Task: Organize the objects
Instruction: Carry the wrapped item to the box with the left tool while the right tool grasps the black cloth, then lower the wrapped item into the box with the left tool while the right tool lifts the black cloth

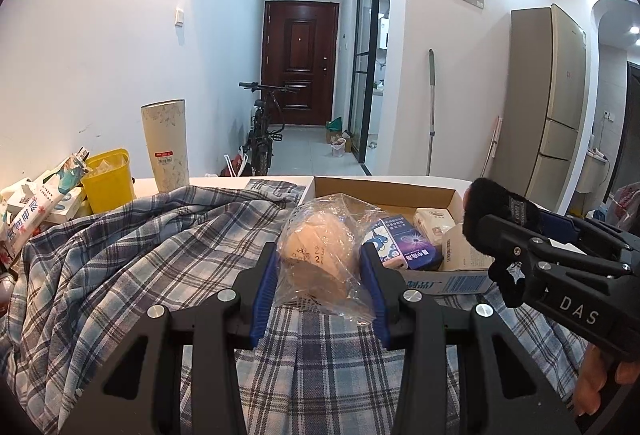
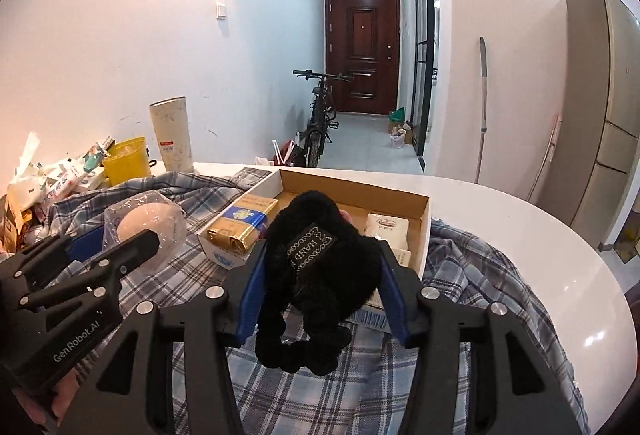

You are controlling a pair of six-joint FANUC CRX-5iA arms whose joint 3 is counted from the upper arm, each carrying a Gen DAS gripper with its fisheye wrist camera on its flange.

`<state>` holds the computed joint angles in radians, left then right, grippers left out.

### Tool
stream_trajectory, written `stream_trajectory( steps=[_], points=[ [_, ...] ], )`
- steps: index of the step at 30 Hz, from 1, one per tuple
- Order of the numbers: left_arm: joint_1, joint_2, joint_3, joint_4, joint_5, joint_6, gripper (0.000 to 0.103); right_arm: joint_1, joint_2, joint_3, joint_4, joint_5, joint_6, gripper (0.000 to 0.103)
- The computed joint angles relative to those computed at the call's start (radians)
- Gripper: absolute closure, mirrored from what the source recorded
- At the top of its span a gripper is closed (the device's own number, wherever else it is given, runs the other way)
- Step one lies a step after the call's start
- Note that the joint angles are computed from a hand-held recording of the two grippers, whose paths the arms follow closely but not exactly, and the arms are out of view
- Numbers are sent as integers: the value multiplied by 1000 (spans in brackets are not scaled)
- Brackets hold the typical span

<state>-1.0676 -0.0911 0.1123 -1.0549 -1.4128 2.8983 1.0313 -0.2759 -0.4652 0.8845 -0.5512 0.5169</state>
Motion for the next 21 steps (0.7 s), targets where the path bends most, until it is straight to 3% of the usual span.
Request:
stream_trajectory(
  steps=[9, 12, 16, 21],
  points=[
    [-23, 1, 10, -29, -40, 13, 60, -28, -13, -42, 145, 5, -118, 51],
    [-44, -9, 25, -57, -63, 18, 60, -36, -16, -18, 107, -5, -113, 51],
    [-72, 16, 113, -115, -135, -78, 60, -53, -40, 11, 117, 1, -120, 51],
    [-66, 1, 197, -150, -66, -183, 60, -92, -57, 46, 285, 27, -215, 51]
  ],
)
